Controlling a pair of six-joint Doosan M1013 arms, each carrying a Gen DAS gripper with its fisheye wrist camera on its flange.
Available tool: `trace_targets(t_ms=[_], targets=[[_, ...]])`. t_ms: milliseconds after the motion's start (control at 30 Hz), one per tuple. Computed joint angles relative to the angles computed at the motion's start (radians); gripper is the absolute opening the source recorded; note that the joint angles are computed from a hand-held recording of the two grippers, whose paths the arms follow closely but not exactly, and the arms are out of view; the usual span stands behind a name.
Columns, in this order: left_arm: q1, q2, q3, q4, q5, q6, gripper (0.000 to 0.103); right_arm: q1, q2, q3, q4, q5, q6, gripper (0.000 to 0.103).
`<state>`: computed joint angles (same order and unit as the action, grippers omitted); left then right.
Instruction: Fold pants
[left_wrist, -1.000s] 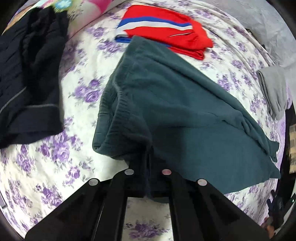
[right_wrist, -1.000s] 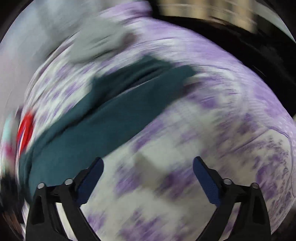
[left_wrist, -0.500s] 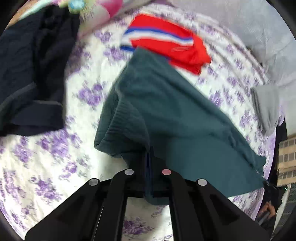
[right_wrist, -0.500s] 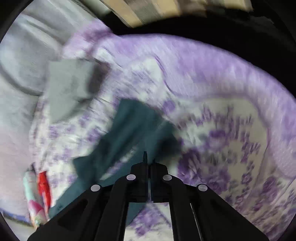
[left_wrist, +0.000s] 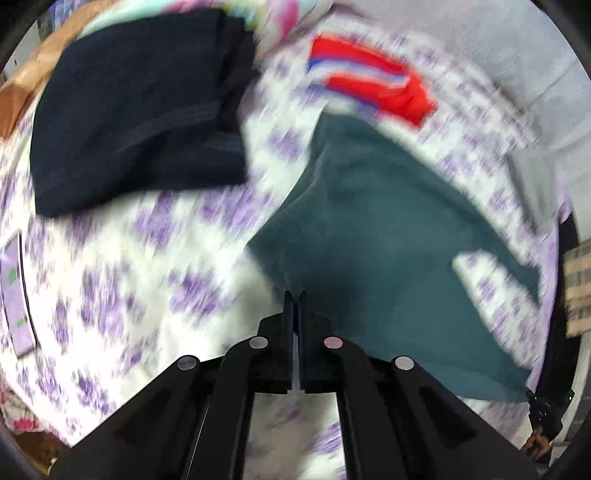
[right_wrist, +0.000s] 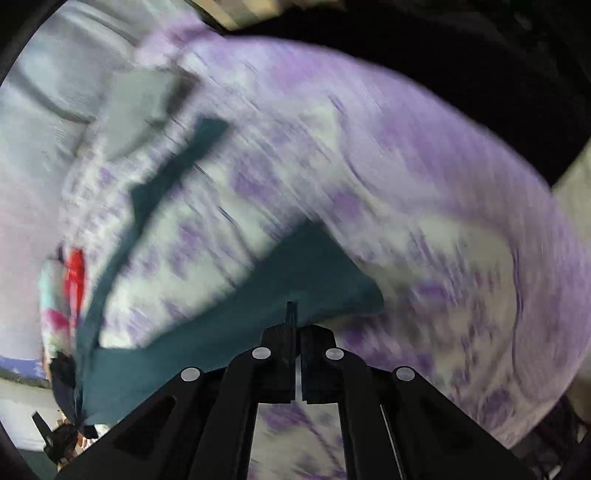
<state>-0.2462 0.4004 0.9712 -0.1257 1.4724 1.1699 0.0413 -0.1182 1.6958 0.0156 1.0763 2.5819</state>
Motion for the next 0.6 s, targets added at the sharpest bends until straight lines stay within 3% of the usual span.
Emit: trace_targets(t_ms=[67,133,167,267,300,400,467,500,533,600], targets=[[0.003,-0.011,0.048,0.018,0.000,-0.004,0.001,0.015,0.005,0.007,-0.040,0.065,0.072,0.010],[-0.004,-0.010,0.052,0.083,0.022,-0.050,0.001,0.034,-0.001,0.006,-0.099,0.089,0.148,0.035],[-0.005,-0.014,0.053,0.098,0.016,-0.050,0.001,0.051,0.002,-0.011,-0.164,0.130,0.198,0.042],[-0.009,-0.022,0.042,0.123,-0.004,-0.014,0.006,0.103,0.012,-0.050,-0.379,0.217,0.296,0.045],[-0.012,-0.025,0.040,0.126,-0.017,-0.005,0.012,0.108,0.016,-0.060,-0.419,0.206,0.288,0.046],[-0.025,-0.027,0.028,0.129,-0.063,0.030,0.032,0.070,0.044,-0.066,-0.346,0.094,0.138,0.046],[-0.039,-0.019,0.018,0.130,-0.077,0.052,0.037,0.055,0.085,-0.084,-0.299,0.078,0.057,0.045],[-0.048,-0.012,0.015,0.129,-0.096,0.074,0.039,0.043,0.107,-0.090,-0.265,0.074,0.015,0.034],[-0.056,-0.004,0.010,0.136,-0.102,0.081,0.040,0.029,0.126,-0.090,-0.209,0.057,-0.042,0.006],[-0.072,0.018,0.006,0.176,-0.086,0.089,0.040,0.034,0.141,-0.100,-0.234,0.062,-0.088,0.006]])
